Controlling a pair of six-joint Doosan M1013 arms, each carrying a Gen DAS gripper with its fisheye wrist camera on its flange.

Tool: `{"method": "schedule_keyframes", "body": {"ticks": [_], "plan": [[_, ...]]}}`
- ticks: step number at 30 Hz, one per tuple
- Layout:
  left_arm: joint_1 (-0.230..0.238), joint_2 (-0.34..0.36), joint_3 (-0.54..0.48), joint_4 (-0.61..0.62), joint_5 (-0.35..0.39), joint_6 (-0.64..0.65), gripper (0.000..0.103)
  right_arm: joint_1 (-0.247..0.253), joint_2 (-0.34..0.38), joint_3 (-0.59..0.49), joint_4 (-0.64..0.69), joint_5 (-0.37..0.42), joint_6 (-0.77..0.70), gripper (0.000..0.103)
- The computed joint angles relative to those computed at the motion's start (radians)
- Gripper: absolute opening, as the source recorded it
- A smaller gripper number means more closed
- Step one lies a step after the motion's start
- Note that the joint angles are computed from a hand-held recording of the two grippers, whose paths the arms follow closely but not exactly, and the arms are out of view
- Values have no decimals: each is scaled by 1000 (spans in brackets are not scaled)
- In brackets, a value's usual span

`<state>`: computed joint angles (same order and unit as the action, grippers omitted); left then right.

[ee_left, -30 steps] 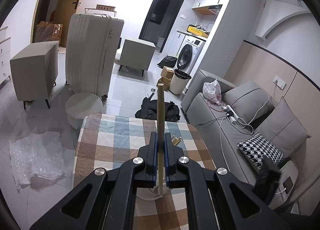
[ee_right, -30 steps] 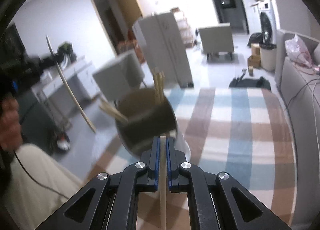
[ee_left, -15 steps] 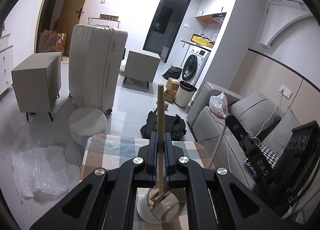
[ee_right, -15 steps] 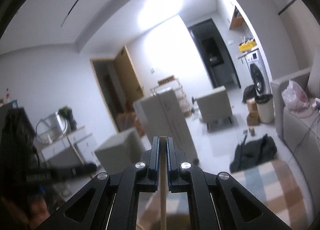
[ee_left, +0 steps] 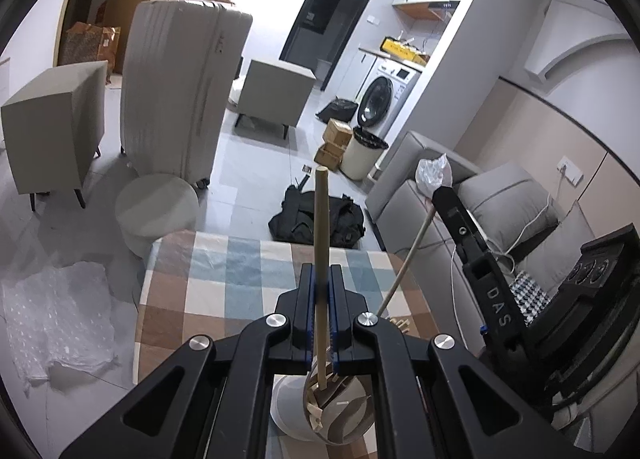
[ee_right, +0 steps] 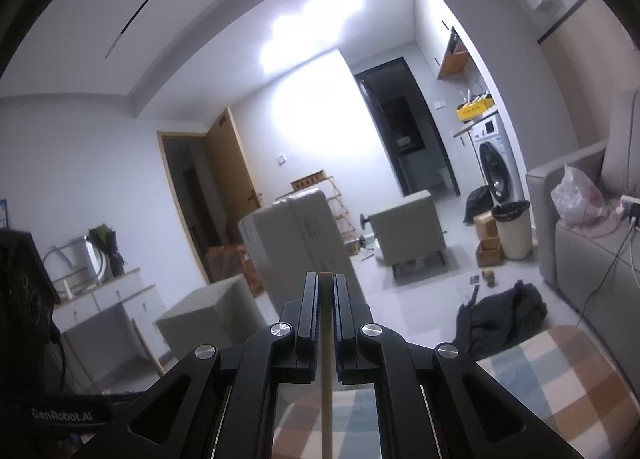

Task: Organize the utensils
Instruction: 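Raise both held chopsticks above the holder opening, then drop both chopsticks into the holder and open both grippers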

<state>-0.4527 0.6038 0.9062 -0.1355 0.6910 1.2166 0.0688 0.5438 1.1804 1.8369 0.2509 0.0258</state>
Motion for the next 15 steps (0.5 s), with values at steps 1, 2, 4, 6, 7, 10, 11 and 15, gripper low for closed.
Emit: {"method": "schedule_keyframes", "body": {"ticks": [1, 2, 4, 6, 7, 10, 11, 15], "plan": [[-1, 5, -7, -3, 14, 7, 1, -1, -1, 6, -1, 9, -7, 5], [-2, 10, -17, -5, 28, 10, 1, -1, -1, 9, -15, 12, -1, 5], [-5, 18, -32, 0, 57, 16, 1, -4, -5, 21, -40, 22, 3, 5], [-6, 22, -40, 7, 73, 21, 1, -8, -9, 32, -87, 31, 35, 5], [-6, 24, -44, 8, 82, 25, 1, -10, -11, 35, -115, 38, 60, 5], [-8, 32, -62, -1, 120, 49, 1, -18, -22, 50, -241, 60, 169, 6], [-8, 34, -66, -1, 128, 54, 1, -21, -25, 57, -264, 71, 187, 6], [-3, 46, -90, -56, 183, 101, 1, -33, -52, 96, -346, 119, 229, 6]]}}
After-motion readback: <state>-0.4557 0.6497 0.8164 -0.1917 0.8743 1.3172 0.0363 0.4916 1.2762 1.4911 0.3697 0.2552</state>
